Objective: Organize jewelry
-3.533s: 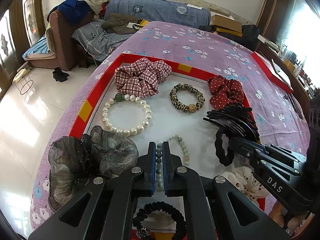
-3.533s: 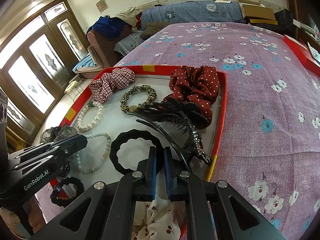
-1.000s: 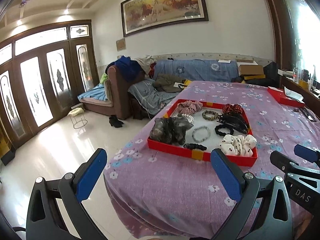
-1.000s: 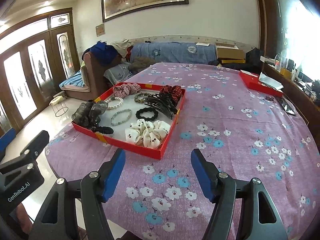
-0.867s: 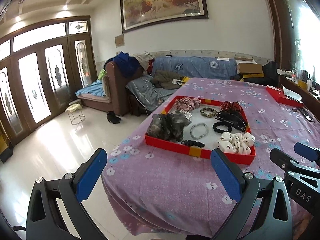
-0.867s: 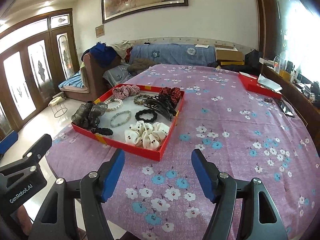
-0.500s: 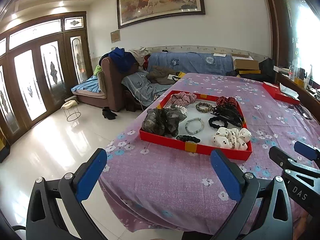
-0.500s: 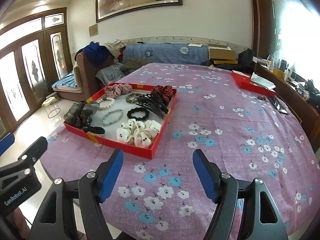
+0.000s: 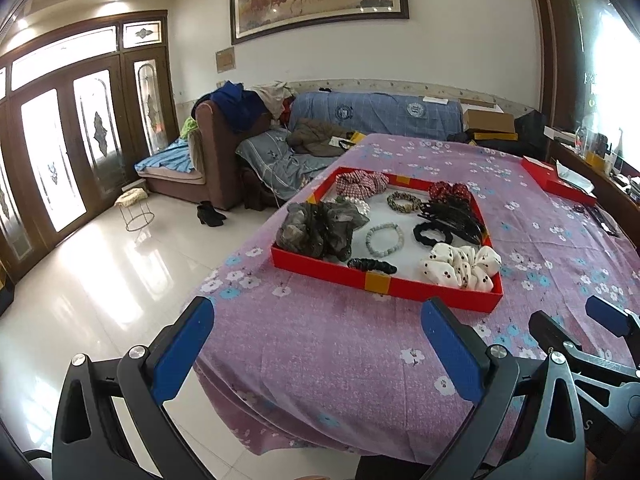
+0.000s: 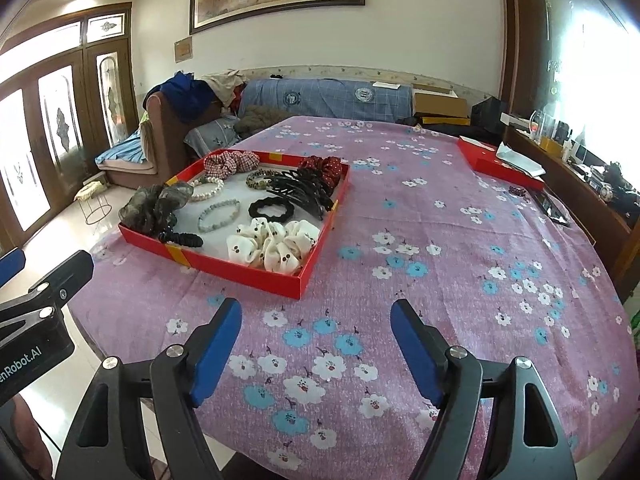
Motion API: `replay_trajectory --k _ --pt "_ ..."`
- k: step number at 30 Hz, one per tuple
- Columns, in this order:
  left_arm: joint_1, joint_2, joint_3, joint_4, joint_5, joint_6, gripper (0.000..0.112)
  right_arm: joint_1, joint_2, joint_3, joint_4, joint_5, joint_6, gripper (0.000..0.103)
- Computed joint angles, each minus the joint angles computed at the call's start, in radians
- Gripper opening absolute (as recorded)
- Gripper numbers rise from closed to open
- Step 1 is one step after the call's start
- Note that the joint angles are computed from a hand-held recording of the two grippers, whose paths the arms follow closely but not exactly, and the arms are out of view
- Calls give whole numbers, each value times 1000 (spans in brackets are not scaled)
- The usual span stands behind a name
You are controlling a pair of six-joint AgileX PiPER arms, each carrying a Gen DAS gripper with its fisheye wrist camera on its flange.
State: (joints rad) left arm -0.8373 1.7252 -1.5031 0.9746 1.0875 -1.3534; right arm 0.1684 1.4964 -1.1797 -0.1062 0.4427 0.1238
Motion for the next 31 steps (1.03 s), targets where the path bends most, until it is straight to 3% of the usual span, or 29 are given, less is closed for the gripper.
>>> replay_trajectory --k 12,31 --pt "37 11 4 -86 -66 61 103 -3 1 0 -21 3 32 82" --pt "46 26 -12 -107 -49 70 103 -17 20 -19 46 29 -26 83"
